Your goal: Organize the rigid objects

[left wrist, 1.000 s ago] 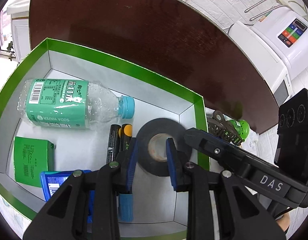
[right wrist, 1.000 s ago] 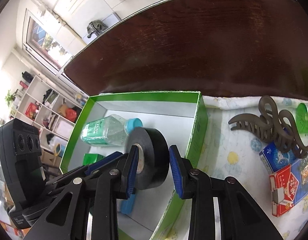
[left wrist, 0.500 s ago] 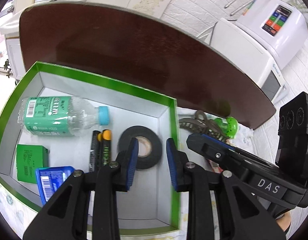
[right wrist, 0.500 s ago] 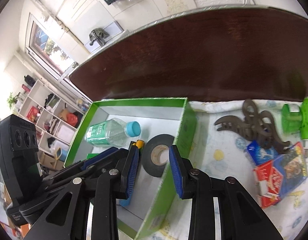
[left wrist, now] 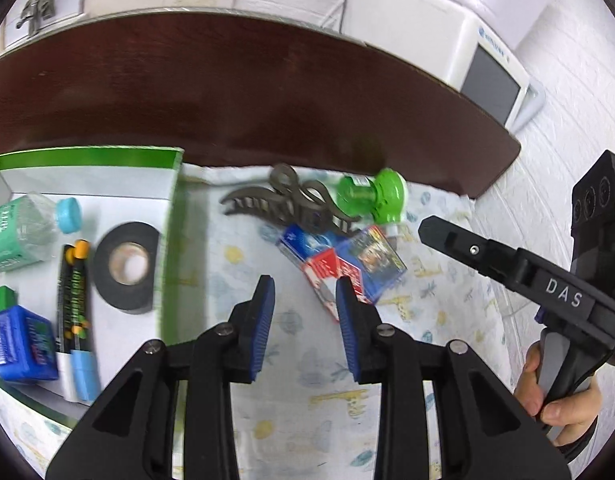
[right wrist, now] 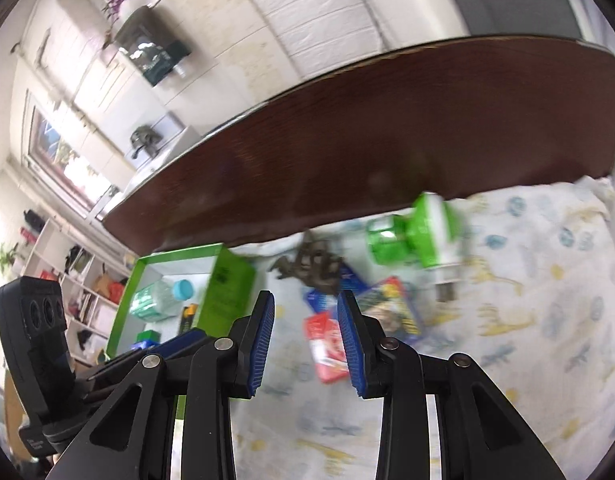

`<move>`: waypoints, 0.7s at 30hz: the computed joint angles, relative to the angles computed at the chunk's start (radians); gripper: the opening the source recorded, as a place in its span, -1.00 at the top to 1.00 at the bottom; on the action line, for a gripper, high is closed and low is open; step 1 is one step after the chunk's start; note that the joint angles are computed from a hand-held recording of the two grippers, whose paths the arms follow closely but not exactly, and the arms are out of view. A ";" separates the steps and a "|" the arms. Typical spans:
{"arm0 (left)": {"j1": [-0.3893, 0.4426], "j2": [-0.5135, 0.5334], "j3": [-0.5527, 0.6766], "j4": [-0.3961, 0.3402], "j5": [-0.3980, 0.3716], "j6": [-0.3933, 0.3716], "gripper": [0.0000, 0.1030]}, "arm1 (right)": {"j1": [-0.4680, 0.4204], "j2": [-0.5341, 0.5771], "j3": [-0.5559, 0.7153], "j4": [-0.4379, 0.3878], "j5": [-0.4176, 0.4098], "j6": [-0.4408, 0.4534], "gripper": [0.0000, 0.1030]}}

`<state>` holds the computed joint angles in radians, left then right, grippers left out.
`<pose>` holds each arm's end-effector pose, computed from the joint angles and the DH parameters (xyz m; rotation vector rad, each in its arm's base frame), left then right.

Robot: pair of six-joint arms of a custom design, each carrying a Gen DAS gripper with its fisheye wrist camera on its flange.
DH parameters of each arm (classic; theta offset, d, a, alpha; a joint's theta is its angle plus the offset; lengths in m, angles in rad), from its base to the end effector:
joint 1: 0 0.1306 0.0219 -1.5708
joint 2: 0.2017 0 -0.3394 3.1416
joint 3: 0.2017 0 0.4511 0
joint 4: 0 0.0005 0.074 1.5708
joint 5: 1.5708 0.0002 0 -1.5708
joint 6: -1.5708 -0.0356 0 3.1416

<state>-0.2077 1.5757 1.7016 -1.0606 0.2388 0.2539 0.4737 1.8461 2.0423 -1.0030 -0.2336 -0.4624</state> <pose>0.5886 -0.1332 0.4320 0.0415 2.5349 -0.4867 0.6151 0.3240 0.4415 -0.1303 2.4683 0.7060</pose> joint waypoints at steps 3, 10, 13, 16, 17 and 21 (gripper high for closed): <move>-0.028 0.031 0.022 -0.016 -0.014 0.007 0.43 | -0.030 -0.025 -0.052 0.010 -0.018 -0.009 0.32; -0.055 0.105 0.076 -0.036 -0.022 0.068 0.43 | -0.071 -0.007 -0.081 0.009 -0.079 -0.003 0.32; -0.062 0.117 0.086 -0.034 -0.043 0.077 0.43 | -0.079 0.032 -0.045 -0.007 -0.096 0.011 0.32; -0.062 0.134 0.099 -0.040 -0.046 0.090 0.44 | -0.082 0.060 -0.019 -0.010 -0.113 0.017 0.32; -0.062 0.138 0.103 -0.042 -0.047 0.093 0.44 | -0.082 0.069 -0.009 -0.011 -0.115 0.020 0.32; -0.065 0.158 0.121 -0.056 -0.048 0.092 0.44 | -0.080 0.096 0.013 -0.020 -0.125 0.032 0.32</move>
